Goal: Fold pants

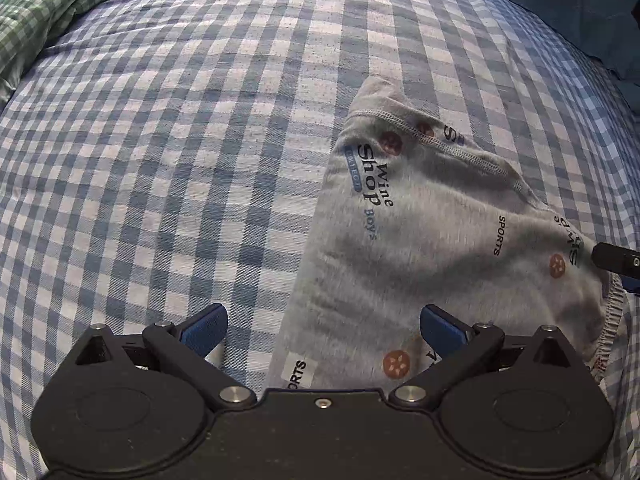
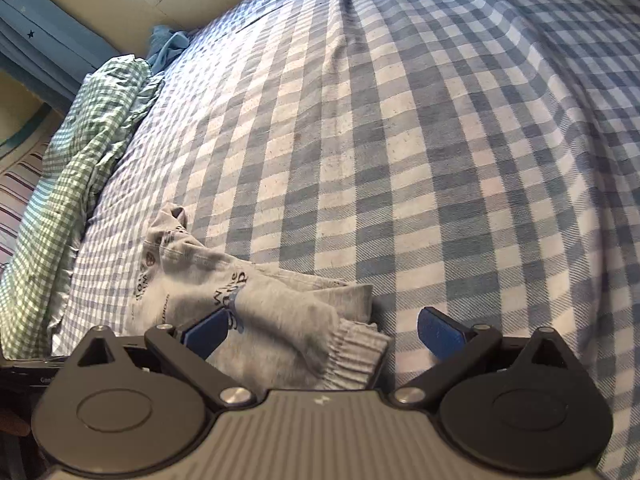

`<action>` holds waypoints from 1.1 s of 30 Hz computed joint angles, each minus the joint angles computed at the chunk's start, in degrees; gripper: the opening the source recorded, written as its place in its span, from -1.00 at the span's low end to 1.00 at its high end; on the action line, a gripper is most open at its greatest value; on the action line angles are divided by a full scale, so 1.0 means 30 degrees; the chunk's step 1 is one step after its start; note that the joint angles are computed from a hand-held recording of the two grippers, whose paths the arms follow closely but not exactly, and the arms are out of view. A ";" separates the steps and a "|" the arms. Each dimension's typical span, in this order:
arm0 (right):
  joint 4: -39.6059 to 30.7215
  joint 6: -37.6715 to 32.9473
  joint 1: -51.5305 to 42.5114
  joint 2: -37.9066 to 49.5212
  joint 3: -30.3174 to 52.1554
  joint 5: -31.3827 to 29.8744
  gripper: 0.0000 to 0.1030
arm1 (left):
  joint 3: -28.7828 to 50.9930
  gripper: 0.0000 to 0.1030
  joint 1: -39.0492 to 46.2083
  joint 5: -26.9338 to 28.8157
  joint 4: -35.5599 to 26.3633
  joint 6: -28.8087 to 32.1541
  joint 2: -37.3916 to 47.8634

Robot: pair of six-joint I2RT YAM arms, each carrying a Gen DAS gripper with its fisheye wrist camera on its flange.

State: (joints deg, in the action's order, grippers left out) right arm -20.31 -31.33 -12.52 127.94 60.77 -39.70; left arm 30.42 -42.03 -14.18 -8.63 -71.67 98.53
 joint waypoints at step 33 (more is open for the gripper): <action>0.2280 0.0801 0.1106 -0.0161 -0.1240 0.1319 1.00 | -0.0565 0.98 0.0758 0.0776 0.0058 0.1270 -0.0233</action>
